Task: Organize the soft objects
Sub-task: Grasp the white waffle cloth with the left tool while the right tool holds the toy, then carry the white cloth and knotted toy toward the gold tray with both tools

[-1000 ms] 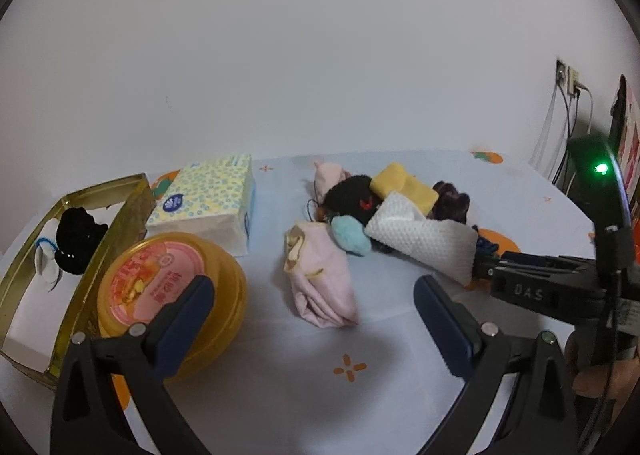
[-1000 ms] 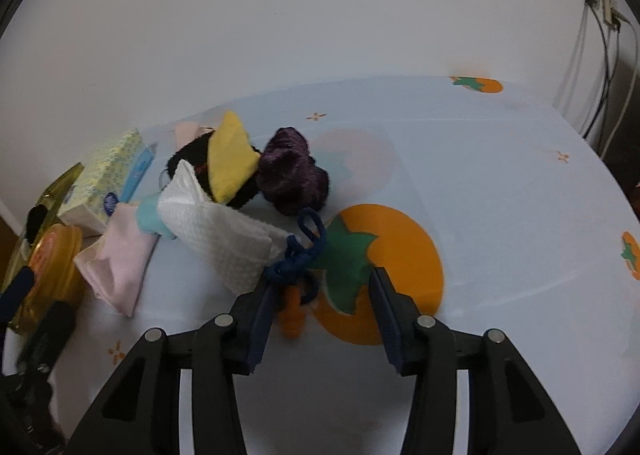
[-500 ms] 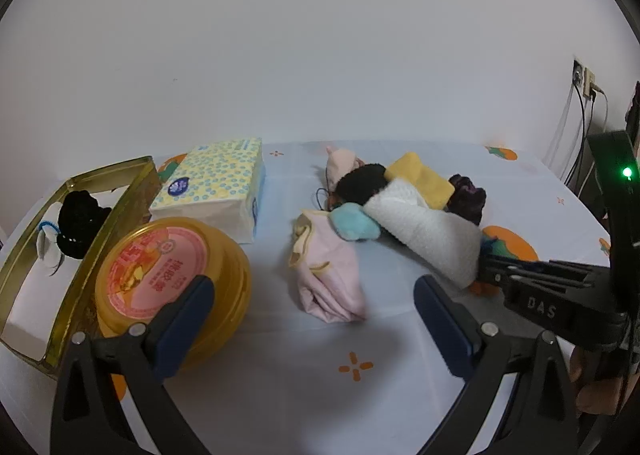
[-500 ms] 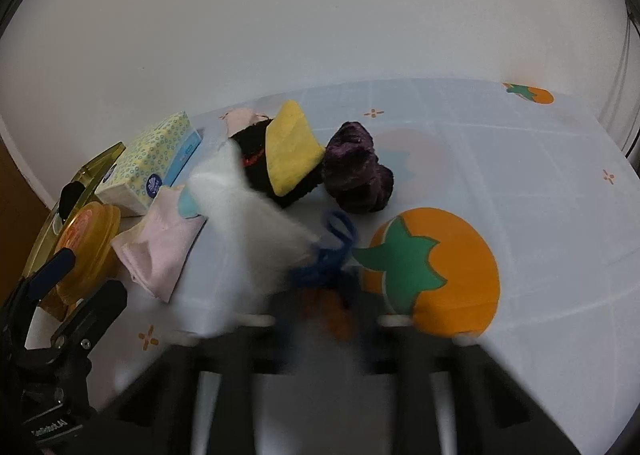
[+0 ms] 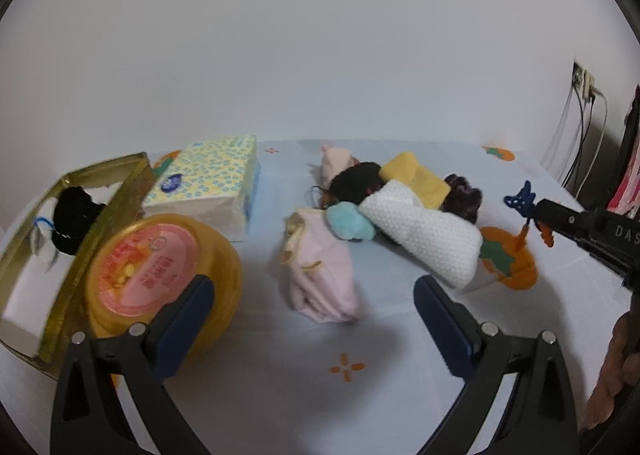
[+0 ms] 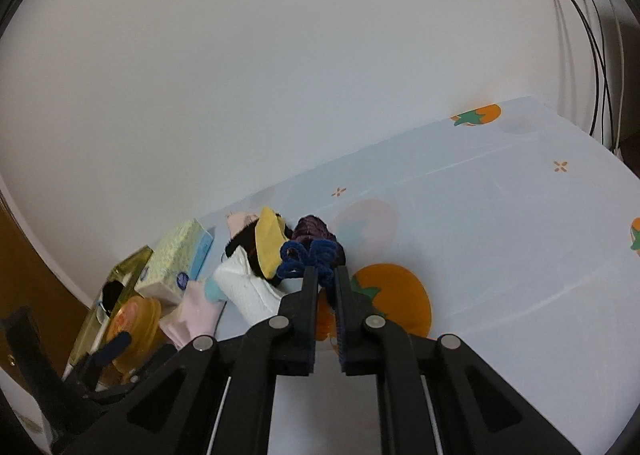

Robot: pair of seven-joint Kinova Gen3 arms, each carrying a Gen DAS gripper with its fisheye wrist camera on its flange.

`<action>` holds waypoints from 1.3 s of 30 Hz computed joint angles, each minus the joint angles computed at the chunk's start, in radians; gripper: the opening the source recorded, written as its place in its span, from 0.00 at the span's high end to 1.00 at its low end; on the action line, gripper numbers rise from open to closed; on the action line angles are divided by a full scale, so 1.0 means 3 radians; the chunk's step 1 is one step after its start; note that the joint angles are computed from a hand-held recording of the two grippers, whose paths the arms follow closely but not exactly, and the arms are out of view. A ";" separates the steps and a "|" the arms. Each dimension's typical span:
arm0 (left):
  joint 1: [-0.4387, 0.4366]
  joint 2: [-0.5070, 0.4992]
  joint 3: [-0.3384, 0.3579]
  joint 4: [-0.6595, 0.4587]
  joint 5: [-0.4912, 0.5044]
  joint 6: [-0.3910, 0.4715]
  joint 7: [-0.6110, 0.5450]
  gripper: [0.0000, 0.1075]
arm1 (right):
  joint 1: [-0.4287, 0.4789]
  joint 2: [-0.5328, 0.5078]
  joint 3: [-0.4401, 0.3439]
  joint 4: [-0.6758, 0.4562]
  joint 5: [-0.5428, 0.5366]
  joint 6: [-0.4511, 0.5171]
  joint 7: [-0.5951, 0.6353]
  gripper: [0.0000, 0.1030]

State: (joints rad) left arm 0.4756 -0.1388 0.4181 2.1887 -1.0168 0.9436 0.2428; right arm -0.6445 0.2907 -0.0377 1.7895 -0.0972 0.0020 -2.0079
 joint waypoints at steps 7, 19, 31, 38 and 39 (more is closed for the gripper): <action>-0.0170 0.0130 -0.0199 -0.0146 -0.0057 -0.0674 0.0103 0.07 | -0.0575 -0.0079 0.0538 0.0214 -0.0734 -0.0467 0.0805 0.91; -0.0020 0.0885 -0.0615 -0.0906 0.0661 -0.0632 -0.0771 0.46 | -0.0683 -0.0058 0.0700 0.0224 -0.0883 -0.0533 0.0817 0.91; -0.0990 0.0268 0.0409 -0.0161 -0.0068 -0.1227 -0.0099 0.82 | -0.0530 -0.0103 0.0461 0.0365 -0.1212 -0.0822 0.1185 0.91; -0.1351 -0.0555 0.0566 0.0483 -0.0964 -0.1910 0.0394 0.81 | -0.0312 -0.0145 0.0100 0.0480 -0.1428 -0.1143 0.1490 0.91; -0.1471 -0.0612 0.0700 0.0522 -0.0993 -0.1872 0.0394 0.81 | -0.0428 -0.0143 0.0206 0.0478 -0.1563 -0.1151 0.1619 0.91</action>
State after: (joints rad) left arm 0.0344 -0.3225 0.6280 2.3453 -1.3147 0.3822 0.3611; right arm -0.7730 0.2480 0.0241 1.9329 -0.5662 -0.3433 -1.5221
